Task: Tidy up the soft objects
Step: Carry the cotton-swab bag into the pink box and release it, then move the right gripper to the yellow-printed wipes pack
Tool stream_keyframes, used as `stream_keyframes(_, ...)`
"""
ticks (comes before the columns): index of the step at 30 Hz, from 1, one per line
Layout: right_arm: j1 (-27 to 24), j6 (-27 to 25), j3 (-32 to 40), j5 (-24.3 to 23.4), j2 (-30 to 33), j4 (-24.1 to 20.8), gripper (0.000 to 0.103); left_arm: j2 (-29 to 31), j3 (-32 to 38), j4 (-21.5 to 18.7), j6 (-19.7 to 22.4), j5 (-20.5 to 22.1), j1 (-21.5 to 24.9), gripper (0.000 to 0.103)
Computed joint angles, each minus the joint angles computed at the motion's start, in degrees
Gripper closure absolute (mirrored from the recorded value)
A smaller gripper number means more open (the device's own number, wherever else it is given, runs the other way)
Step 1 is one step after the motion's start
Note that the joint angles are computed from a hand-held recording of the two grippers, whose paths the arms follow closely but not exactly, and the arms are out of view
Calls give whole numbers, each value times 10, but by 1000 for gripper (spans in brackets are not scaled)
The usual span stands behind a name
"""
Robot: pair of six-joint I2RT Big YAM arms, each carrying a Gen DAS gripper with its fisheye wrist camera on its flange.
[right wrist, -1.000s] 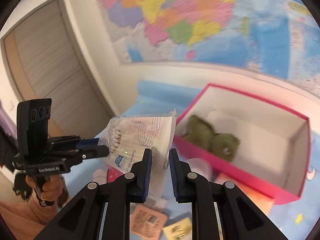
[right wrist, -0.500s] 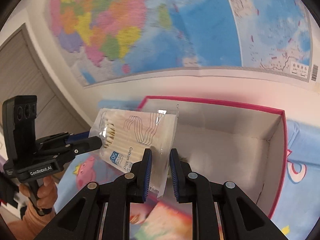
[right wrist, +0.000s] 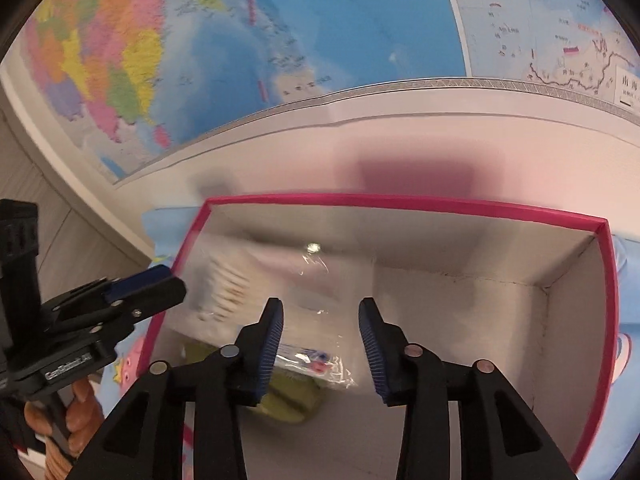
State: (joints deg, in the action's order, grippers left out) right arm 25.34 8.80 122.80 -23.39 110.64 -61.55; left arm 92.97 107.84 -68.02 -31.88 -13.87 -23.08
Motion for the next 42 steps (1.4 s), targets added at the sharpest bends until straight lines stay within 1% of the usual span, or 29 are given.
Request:
stream_keyframes(1,0,5,1,0,1,2,56,-3,-2,2,-2,-8,-2,64)
stream_keyframes(2,1,9,2,2,1,3,54,-6,-5,3,-1,-17,-4,64)
stream_keyframes(5,-2,6,-19,-8,-10,13,54,-18,-20,14,-4,-27,-8,64)
stream_keyframes(6,-3,7,-34,-11,-18,29,54,-24,-26,19,-5,-28,-9,64)
stream_keyframes(8,-6,4,-50,-18,-28,31,53,-30,-32,28,-9,-32,-13,64)
stream_keyframes(10,-11,2,-64,-28,-37,33,53,-49,-53,46,-11,-26,-16,64)
stream_keyframes(11,-12,3,-59,-31,-35,30,53,-62,-67,57,-11,-23,-18,64)
stream_keyframes(12,-13,2,-65,-35,-39,31,53,-73,-78,66,-8,-21,-18,62)
stream_keyframes(15,-16,-6,-100,-47,-67,48,53,-102,-106,87,-3,-32,-35,50)
stream_keyframes(16,-18,-9,-112,-53,-77,53,53,-114,-119,96,-3,-36,-43,49)
stream_keyframes(22,-29,-37,-216,-79,-165,107,53,-168,-172,131,2,-42,-85,47)
stream_keyframes(24,-34,-47,-250,-87,-194,120,53,-181,-187,140,2,-51,-99,46)
stream_keyframes(25,-37,-51,-267,-94,-209,123,52,-189,-198,147,4,-47,-107,44)
stream_keyframes(28,-46,-62,-315,-103,-251,136,52,-193,-209,149,-2,-51,-127,44)
stream_keyframes(32,-61,-68,-376,-116,-297,146,50,-208,-240,157,-17,-47,-150,44)
stream_keyframes(34,-70,-70,-409,-121,-320,150,48,-211,-250,153,-28,-53,-163,44)
stream_keyframes(38,-92,-67,-467,-131,-353,145,47,-219,-274,159,-52,-44,-186,44)
stream_keyframes(42,-116,-53,-515,-153,-367,134,47,-218,-288,169,-70,-11,-197,44)
